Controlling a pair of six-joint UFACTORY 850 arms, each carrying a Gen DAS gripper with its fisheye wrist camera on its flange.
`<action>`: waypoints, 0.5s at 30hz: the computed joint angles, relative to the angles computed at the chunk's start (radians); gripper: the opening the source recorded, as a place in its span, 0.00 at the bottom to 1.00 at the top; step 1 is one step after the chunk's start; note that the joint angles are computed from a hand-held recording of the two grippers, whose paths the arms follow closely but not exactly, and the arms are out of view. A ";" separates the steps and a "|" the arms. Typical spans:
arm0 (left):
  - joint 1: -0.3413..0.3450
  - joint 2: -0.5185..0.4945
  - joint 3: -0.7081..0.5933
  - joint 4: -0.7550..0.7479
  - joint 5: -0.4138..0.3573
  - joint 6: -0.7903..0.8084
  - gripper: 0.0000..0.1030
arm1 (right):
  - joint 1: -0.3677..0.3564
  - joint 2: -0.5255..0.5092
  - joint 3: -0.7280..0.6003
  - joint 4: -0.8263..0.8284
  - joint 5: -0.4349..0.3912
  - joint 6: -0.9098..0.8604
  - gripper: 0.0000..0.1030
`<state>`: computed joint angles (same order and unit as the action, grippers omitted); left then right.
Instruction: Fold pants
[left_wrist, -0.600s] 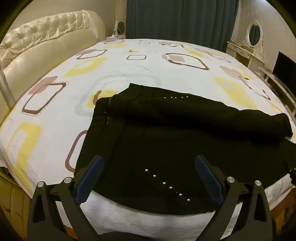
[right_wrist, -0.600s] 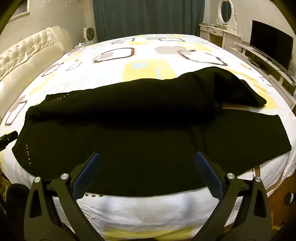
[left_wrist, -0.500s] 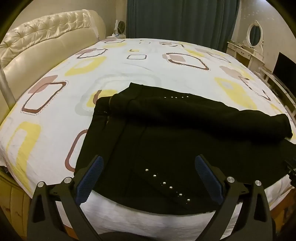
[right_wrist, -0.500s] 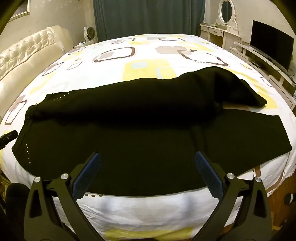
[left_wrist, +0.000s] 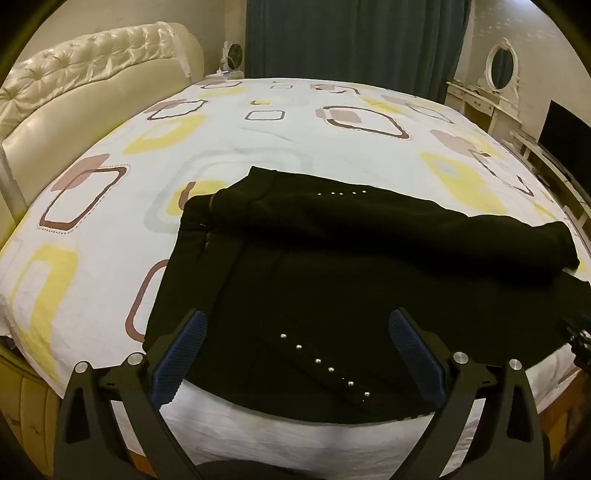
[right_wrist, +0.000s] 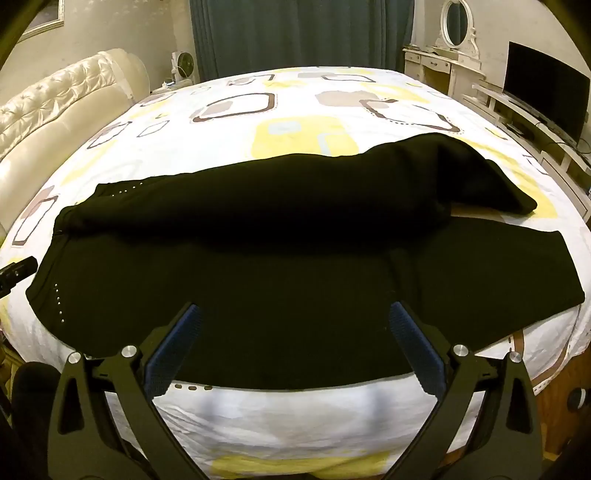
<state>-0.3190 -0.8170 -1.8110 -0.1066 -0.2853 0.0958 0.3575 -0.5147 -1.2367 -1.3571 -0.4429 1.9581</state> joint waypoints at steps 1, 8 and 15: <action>-0.003 0.003 0.003 0.012 0.002 -0.009 0.96 | 0.001 -0.001 -0.001 0.003 -0.001 -0.003 0.98; -0.006 0.007 0.006 0.014 0.002 -0.009 0.96 | -0.002 0.000 -0.015 0.026 0.011 -0.034 0.98; -0.006 0.005 0.002 -0.004 -0.008 0.010 0.96 | -0.003 0.001 -0.016 0.036 0.012 -0.042 0.98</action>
